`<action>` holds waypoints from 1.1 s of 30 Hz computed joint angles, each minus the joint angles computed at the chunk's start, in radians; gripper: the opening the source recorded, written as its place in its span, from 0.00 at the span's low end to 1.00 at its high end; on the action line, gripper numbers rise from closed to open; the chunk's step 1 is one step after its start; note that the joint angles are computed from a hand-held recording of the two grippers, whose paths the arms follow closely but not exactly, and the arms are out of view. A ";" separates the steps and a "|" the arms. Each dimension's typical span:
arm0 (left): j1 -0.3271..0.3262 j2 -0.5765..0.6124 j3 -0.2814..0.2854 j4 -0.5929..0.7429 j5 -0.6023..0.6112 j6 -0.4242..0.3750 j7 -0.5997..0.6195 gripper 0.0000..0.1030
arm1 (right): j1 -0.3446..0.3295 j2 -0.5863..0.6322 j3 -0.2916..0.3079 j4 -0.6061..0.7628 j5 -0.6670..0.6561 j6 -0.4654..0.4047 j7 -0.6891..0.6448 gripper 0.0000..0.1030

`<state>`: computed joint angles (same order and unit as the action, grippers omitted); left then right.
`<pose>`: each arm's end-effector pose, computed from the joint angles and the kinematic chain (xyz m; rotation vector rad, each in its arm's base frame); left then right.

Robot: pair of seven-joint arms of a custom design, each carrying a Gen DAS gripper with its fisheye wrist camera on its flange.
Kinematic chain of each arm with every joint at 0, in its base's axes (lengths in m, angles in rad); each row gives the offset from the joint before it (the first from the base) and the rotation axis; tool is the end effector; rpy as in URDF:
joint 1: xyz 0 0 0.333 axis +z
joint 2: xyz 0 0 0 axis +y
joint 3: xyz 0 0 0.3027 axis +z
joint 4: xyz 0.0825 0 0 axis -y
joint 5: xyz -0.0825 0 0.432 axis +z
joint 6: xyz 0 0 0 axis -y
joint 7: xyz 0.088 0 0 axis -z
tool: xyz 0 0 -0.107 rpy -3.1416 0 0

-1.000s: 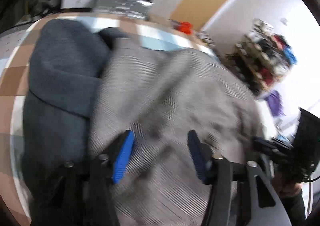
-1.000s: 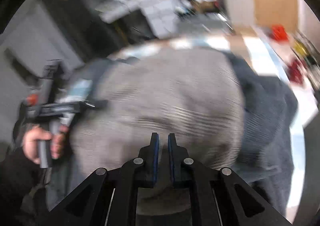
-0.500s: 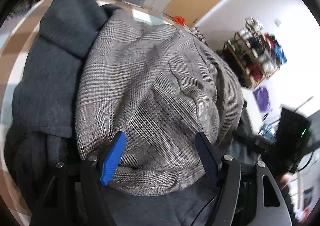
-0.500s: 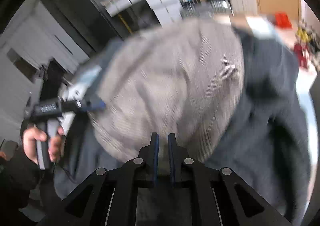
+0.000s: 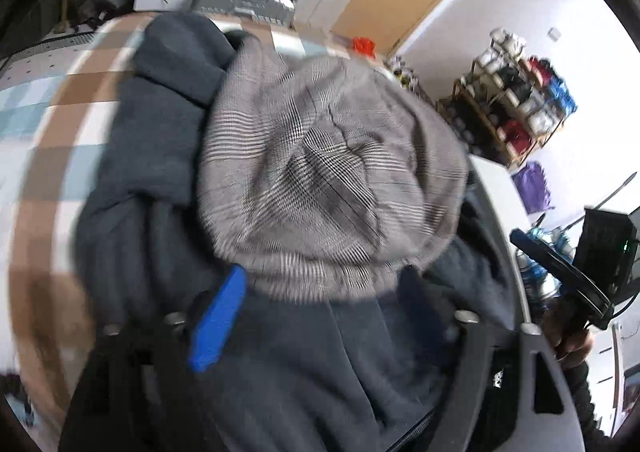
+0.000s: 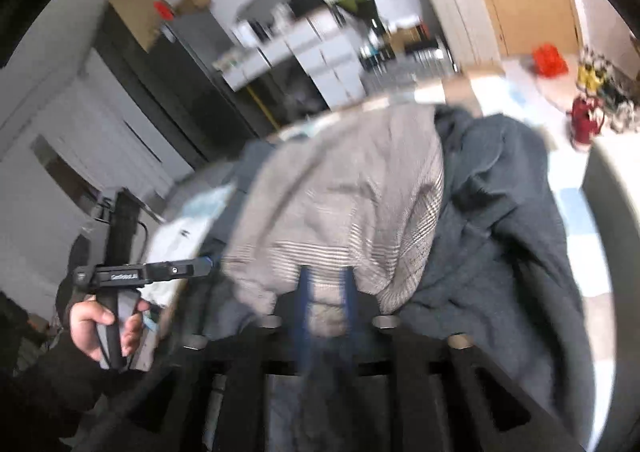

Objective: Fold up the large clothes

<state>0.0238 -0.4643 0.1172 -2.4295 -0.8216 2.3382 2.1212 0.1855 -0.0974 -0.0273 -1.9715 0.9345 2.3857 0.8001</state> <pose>0.4885 0.0596 0.4869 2.1044 -1.9616 1.2273 0.6110 0.1046 0.5454 -1.8440 1.2380 -0.0584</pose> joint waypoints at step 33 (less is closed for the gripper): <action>-0.325 -0.261 0.185 -0.459 -0.106 0.394 -0.183 0.99 | -0.035 -0.337 -0.161 -0.438 -0.192 -0.026 0.396 1.00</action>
